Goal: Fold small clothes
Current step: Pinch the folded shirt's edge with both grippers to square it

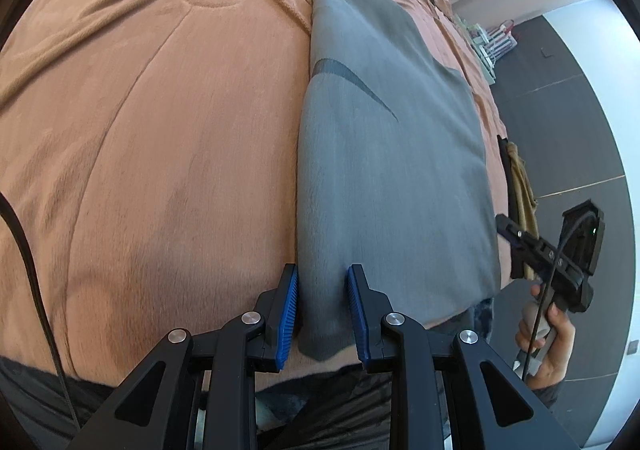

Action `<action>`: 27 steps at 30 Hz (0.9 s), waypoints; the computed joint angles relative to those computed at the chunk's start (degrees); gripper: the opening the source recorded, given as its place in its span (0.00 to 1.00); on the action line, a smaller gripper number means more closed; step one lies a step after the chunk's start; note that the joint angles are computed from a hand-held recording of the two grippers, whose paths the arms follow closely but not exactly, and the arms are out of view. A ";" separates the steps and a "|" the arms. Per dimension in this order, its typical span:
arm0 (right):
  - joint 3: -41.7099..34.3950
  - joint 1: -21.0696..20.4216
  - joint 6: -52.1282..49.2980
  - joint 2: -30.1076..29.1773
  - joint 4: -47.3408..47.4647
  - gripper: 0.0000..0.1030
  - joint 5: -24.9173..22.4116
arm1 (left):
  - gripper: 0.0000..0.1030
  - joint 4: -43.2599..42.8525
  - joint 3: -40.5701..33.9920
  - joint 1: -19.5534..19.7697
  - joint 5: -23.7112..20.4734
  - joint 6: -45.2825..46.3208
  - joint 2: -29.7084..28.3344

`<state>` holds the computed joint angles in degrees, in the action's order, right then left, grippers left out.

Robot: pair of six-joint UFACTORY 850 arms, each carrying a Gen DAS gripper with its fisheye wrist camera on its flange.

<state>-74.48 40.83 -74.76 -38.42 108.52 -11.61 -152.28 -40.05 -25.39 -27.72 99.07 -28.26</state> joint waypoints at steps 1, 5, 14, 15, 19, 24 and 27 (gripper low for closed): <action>1.29 0.06 -4.78 0.54 4.79 0.57 -0.43 | 0.25 -0.20 0.46 0.00 -0.76 -0.05 0.10; 5.51 -0.10 -14.41 1.80 14.81 0.57 -3.56 | 0.25 -0.89 1.87 -0.07 -3.29 -0.13 0.29; 8.78 0.59 -18.44 2.63 21.21 0.15 -4.28 | 0.27 -3.20 1.91 -0.66 -4.05 1.68 -0.31; 9.26 0.35 -19.21 2.90 22.64 0.10 -5.17 | 0.27 -3.21 2.00 -0.58 -4.37 1.68 -0.35; 12.68 0.96 -29.82 5.10 34.55 0.07 -6.68 | 0.27 -2.95 2.57 -0.46 -5.02 1.02 -0.09; 13.43 1.41 -32.03 4.68 38.22 0.06 -7.63 | 0.27 -1.94 3.91 0.12 -7.32 -0.36 0.54; 14.22 0.70 -29.87 4.21 37.02 0.06 -11.09 | 0.28 -2.04 4.86 0.47 -8.78 -0.43 0.88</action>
